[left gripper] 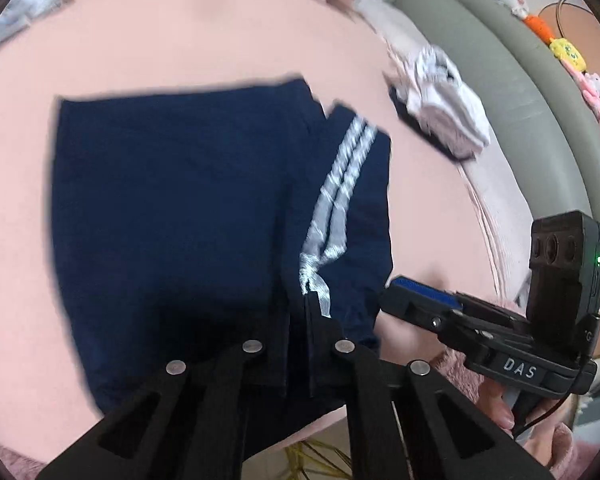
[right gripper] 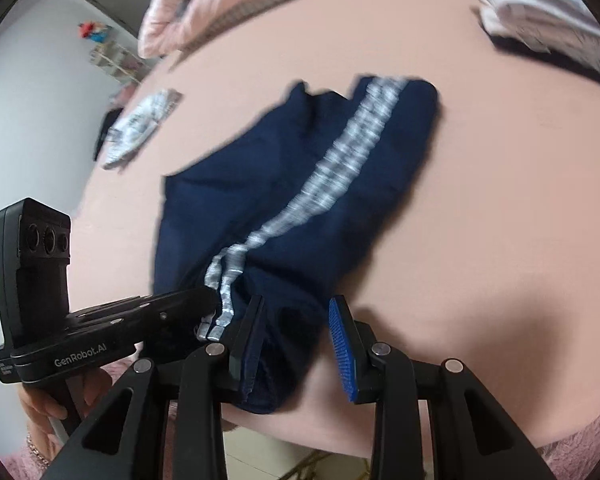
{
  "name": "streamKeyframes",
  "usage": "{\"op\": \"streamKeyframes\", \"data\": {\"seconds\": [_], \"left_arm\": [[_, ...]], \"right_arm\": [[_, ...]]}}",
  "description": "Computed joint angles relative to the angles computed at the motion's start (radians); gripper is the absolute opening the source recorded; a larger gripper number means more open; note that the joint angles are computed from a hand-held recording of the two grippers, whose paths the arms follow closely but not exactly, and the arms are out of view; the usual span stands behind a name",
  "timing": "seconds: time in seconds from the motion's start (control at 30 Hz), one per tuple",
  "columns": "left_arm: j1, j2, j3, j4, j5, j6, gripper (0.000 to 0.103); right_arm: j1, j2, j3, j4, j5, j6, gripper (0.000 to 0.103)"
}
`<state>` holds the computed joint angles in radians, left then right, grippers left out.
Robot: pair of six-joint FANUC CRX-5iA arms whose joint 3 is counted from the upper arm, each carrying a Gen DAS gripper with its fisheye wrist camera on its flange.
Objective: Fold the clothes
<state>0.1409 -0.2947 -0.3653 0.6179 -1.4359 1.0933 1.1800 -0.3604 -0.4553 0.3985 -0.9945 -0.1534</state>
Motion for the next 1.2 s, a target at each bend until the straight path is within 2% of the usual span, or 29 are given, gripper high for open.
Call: {"op": "streamKeyframes", "data": {"seconds": [0.17,0.27,0.43,0.6,0.8,0.9,1.0,1.13,1.2], "left_arm": [[0.173,-0.112,-0.04,0.016,-0.048,-0.012,0.005],[0.283,-0.162,-0.064,0.009,-0.111,-0.027,0.005],[0.294,-0.175,-0.099,-0.035,-0.112,0.017,0.005],[0.276,-0.178,-0.116,-0.107,-0.095,0.028,0.005],[0.25,-0.172,-0.127,-0.145,-0.098,0.024,0.007],[0.254,-0.146,-0.116,-0.142,-0.119,0.03,0.008],[0.279,-0.137,-0.09,-0.109,-0.119,0.023,0.01],[0.261,-0.105,-0.035,-0.068,-0.06,-0.036,0.012],[0.262,-0.063,0.011,-0.079,-0.09,-0.07,0.012]], "right_arm": [[-0.009,0.063,0.065,-0.025,0.043,0.104,0.032],[-0.017,0.118,0.116,-0.072,0.065,0.202,0.032],[-0.015,0.191,0.178,-0.135,0.039,0.295,0.032],[-0.001,0.228,0.218,-0.181,-0.066,0.359,0.032],[-0.006,0.191,0.216,-0.252,-0.147,0.401,0.032],[-0.019,0.164,0.209,-0.286,-0.146,0.418,0.033],[-0.016,0.114,0.179,-0.243,-0.135,0.348,0.033],[-0.04,0.067,0.171,-0.121,-0.177,0.27,0.033],[-0.083,0.081,0.2,-0.103,-0.216,0.286,0.033]]}}
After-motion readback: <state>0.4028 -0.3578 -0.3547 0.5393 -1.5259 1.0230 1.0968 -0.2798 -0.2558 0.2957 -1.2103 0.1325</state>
